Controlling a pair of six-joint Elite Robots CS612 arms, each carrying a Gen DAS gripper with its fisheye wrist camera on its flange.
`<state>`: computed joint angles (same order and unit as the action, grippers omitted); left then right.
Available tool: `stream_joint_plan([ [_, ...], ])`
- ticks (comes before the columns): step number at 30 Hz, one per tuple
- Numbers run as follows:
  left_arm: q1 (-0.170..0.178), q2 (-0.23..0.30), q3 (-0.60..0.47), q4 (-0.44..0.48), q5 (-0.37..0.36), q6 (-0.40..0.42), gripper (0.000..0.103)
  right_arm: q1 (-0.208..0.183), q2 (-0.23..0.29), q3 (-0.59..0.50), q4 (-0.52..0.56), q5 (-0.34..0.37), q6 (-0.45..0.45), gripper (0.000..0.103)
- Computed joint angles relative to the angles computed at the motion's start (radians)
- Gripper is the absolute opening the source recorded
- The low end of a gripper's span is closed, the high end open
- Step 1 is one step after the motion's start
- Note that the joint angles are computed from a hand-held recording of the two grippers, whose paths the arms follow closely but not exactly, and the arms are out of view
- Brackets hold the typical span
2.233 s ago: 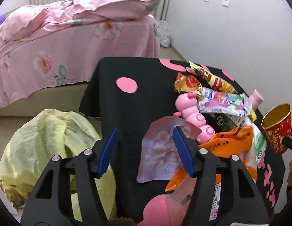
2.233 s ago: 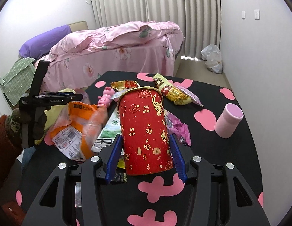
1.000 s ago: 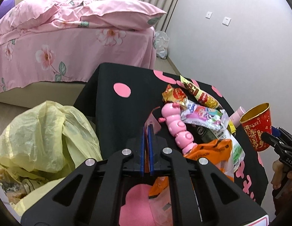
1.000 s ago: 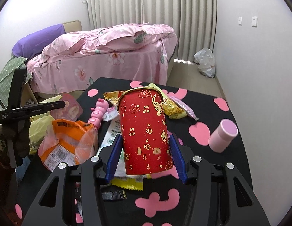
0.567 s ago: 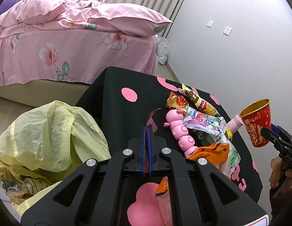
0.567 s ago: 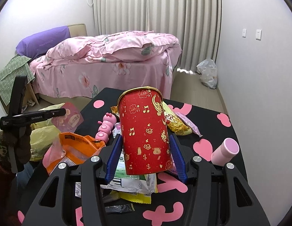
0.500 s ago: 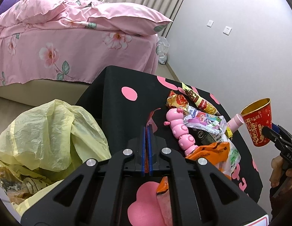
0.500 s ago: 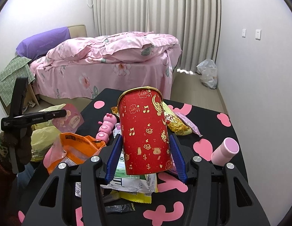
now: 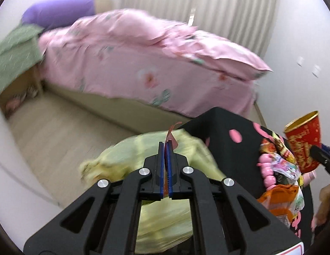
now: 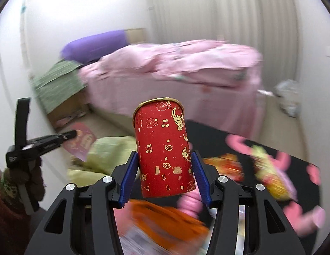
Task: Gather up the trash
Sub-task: 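Carry the red cup and wrapper to the yellow bag and release both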
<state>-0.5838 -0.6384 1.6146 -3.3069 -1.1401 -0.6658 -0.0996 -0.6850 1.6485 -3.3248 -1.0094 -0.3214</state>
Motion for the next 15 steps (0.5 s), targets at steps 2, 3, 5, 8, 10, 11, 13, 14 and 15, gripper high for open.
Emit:
stream_joint_plan([
  [2,0.012,0.004,0.005,0.038,-0.018,-0.047,0.002,0.027,0.018,-0.045,0.102,0.049,-0.058,0.048],
  [3,0.015,0.010,0.002,0.053,-0.027,-0.055,0.002,0.044,0.030,-0.076,0.175,0.070,-0.097,0.048],
  [5,0.020,0.032,-0.020,0.082,-0.046,-0.054,0.002,0.067,0.046,-0.116,0.269,0.082,-0.136,0.048],
  [8,0.021,0.056,-0.035,0.114,-0.043,-0.070,0.002,0.103,0.083,-0.193,0.413,0.080,-0.173,0.048],
  [10,0.023,0.063,-0.029,0.121,-0.078,-0.084,0.002,0.122,0.103,-0.237,0.499,0.064,-0.196,0.048],
  [11,0.023,0.065,-0.023,0.123,-0.092,-0.087,0.002,0.130,0.113,-0.255,0.528,0.045,-0.203,0.048],
  [13,0.024,0.068,-0.011,0.122,-0.118,-0.092,0.002,0.150,0.139,-0.294,0.568,-0.011,-0.213,0.048],
  [14,0.025,0.070,-0.006,0.117,-0.131,-0.097,0.002,0.157,0.151,-0.312,0.586,-0.032,-0.218,0.048],
  [15,0.026,0.070,-0.002,0.112,-0.135,-0.099,0.002,0.161,0.159,-0.325,0.599,-0.047,-0.216,0.048],
])
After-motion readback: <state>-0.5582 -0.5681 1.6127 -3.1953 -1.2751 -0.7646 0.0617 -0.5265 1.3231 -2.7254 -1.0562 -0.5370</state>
